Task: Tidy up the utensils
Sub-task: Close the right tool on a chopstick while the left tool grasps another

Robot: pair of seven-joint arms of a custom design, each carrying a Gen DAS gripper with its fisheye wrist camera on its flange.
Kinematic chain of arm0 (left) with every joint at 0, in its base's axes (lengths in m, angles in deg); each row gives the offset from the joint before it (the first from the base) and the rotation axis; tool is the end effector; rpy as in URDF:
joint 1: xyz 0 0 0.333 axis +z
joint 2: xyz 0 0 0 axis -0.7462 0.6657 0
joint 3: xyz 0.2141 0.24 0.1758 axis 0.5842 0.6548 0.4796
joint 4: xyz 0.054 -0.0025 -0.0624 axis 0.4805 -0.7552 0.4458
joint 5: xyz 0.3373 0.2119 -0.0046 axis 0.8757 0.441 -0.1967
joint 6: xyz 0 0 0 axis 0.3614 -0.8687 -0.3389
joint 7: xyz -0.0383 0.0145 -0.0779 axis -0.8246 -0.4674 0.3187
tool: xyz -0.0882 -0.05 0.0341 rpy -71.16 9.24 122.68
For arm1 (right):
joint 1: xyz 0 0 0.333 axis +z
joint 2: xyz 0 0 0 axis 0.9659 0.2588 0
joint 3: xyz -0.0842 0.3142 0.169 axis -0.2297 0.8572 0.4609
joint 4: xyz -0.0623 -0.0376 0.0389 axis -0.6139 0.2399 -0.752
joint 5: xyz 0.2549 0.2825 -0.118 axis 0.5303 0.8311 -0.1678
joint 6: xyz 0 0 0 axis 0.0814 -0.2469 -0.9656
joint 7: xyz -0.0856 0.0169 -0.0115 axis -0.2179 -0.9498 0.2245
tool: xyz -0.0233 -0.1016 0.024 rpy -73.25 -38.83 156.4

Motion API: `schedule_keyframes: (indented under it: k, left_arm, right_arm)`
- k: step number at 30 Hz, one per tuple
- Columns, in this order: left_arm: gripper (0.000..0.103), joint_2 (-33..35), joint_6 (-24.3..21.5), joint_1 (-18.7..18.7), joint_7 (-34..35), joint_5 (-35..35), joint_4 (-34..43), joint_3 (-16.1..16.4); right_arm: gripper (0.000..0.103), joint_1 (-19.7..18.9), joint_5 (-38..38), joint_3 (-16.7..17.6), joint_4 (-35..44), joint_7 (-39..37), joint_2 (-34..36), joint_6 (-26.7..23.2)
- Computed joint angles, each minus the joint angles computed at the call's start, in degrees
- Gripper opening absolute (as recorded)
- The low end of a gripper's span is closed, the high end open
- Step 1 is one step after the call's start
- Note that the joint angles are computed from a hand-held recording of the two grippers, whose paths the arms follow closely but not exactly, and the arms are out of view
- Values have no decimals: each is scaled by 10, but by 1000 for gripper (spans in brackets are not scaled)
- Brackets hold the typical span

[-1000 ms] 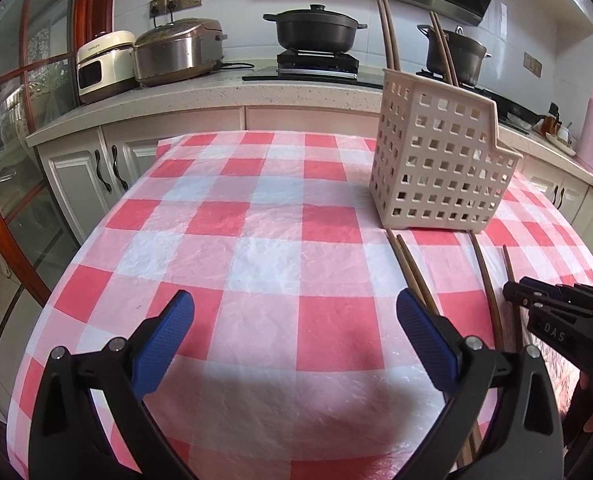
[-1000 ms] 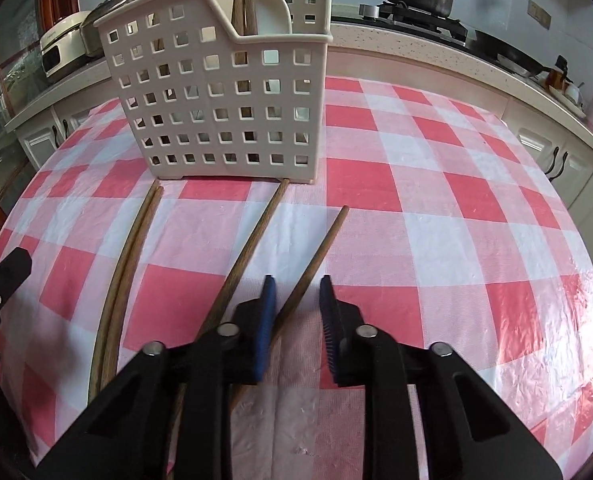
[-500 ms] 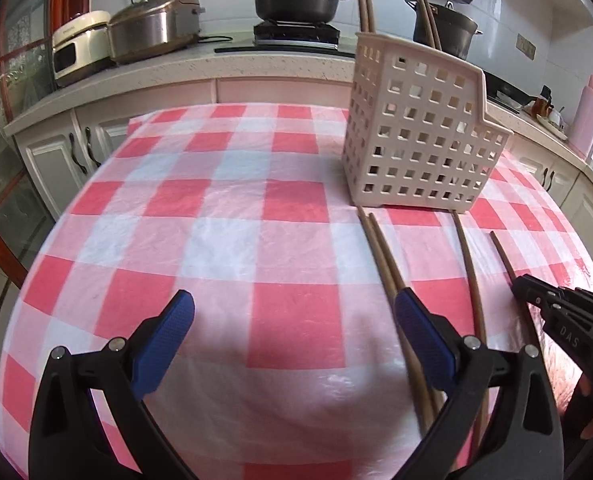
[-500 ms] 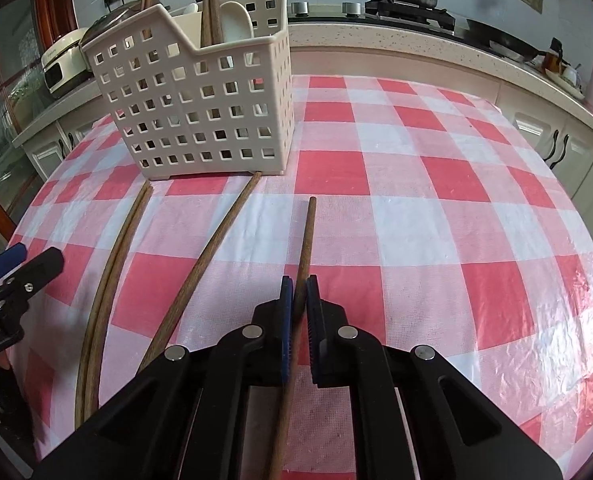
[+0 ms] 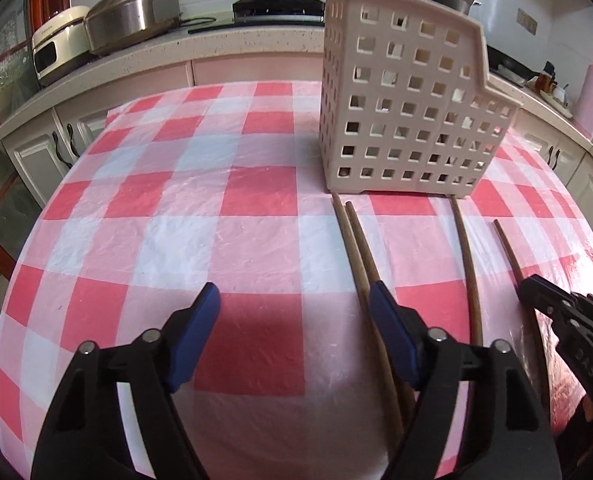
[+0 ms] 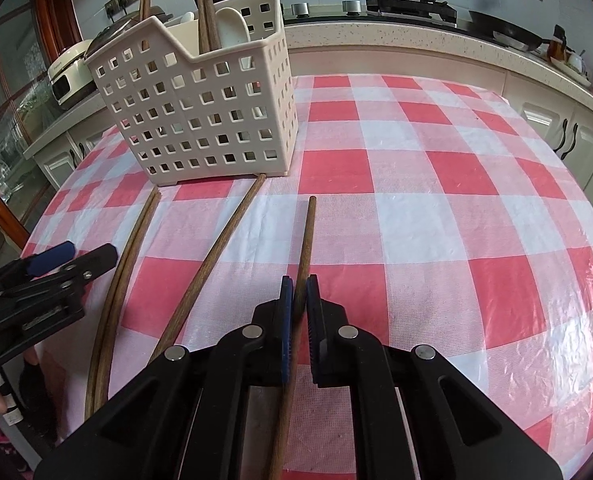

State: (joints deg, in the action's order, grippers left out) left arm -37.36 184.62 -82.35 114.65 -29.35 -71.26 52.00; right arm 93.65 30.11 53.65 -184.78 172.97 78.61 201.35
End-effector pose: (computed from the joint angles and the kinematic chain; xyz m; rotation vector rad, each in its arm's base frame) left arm 0.6391 -0.1944 0.3642 -1.8303 1.8369 -0.6766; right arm 0.5895 0.1889 0.3782 -1.7992 1.7432 -0.4798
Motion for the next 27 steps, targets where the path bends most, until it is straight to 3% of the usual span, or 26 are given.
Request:
schedule_keyframes:
  k: [4,7,9,11,13,15,16,18,20,23,27]
  left_arm:
    - [71,7,-13,10,5,-4,15,-14]
    - [71,14,-27,-4,-10,10,25,0]
    - [68,16,-39,12,-7,11,33,-19]
    - [66,20,-38,4,-25,30,36,-9]
    - [57,20,-36,15,-24,36,38,-22]
    - [39,18,-35,26,-16,40,40,-36]
    - [35,17,-35,32,-9,41,41,-45]
    - [22,15,-32,38,0,44,38,-55]
    - [16,12,-26,41,9,46,33,-61]
    - [13,8,-20,55,28,35,27,-76]
    - [13,4,-24,99,77,-9,27,-126]
  right_arm:
    - [8,-44,23,47,-4,-23,0,7]
    - [8,-65,40,70,-5,-38,1,11]
    - [8,-82,52,89,-7,-49,2,14]
    - [8,-97,62,105,-9,-59,2,17]
    - [8,-110,71,119,-10,-68,3,19]
    - [8,-122,79,132,-11,-76,4,21]
    - [8,-127,83,138,-11,-79,4,21]
    - [8,-130,87,141,-11,-84,4,22]
    - [8,-119,88,130,-10,-84,4,20]
    - [8,-80,74,92,0,-86,3,-1]
    - [8,-107,90,122,20,-122,9,-34]
